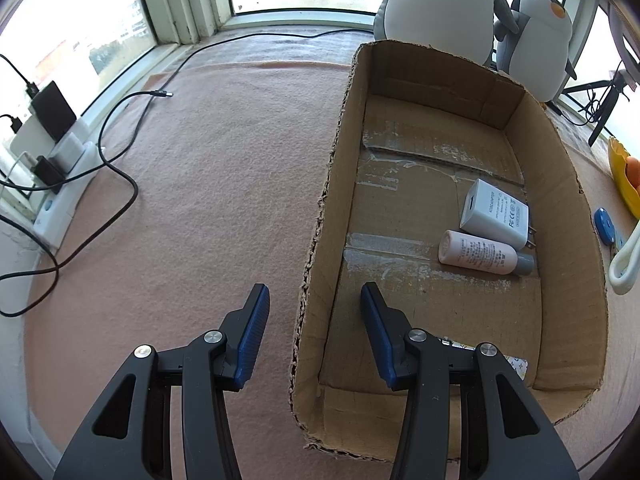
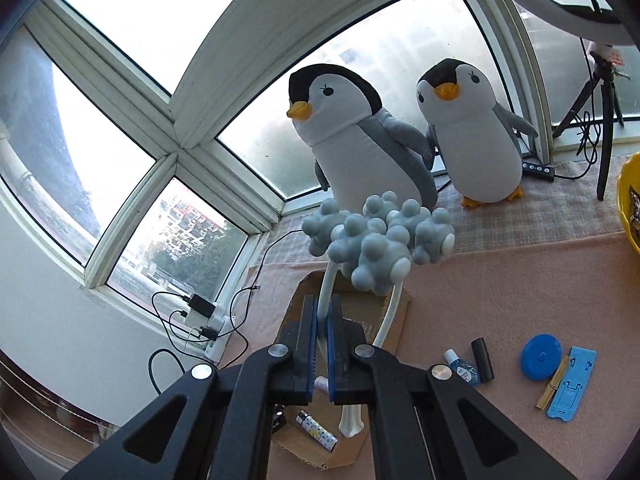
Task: Organize rigid objects
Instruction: 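Lift the white massager with the right gripper and carry it over the box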
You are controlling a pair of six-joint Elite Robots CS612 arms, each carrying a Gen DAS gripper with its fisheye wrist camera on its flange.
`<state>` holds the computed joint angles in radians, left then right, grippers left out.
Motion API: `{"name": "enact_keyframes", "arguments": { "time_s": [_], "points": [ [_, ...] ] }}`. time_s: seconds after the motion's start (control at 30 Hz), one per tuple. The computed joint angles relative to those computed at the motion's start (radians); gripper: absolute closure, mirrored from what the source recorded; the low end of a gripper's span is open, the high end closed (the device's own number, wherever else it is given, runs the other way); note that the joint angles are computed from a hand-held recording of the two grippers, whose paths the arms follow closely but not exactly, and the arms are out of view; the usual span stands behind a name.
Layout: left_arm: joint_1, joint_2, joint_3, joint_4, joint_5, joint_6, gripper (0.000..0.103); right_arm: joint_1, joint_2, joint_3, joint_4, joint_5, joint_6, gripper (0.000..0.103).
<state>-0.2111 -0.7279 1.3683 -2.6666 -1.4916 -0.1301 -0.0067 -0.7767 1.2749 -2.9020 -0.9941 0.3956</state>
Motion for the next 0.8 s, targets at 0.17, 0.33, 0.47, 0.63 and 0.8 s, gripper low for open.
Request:
{"name": "enact_keyframes", "arguments": {
  "time_s": [0.17,0.33,0.47,0.63,0.8],
  "points": [
    [0.000,0.000,0.001,-0.001,0.000,-0.001,0.056,0.005,-0.009,-0.017,0.020,0.035,-0.033,0.099],
    [-0.001,-0.001,0.000,0.002,-0.001,-0.005,0.056,0.018,0.000,-0.044,0.075,0.066,-0.091,0.099],
    [-0.002,-0.001,0.000,0.003,-0.002,-0.007,0.056,0.032,0.012,-0.064,0.131,0.078,-0.123,0.099],
    [-0.002,-0.001,-0.001,0.003,-0.001,-0.006,0.056,0.053,0.037,-0.103,0.215,0.056,-0.174,0.099],
    [-0.001,-0.001,-0.002,0.004,-0.005,-0.007,0.056,0.066,0.071,-0.143,0.280,0.055,-0.185,0.099]
  ]
}}
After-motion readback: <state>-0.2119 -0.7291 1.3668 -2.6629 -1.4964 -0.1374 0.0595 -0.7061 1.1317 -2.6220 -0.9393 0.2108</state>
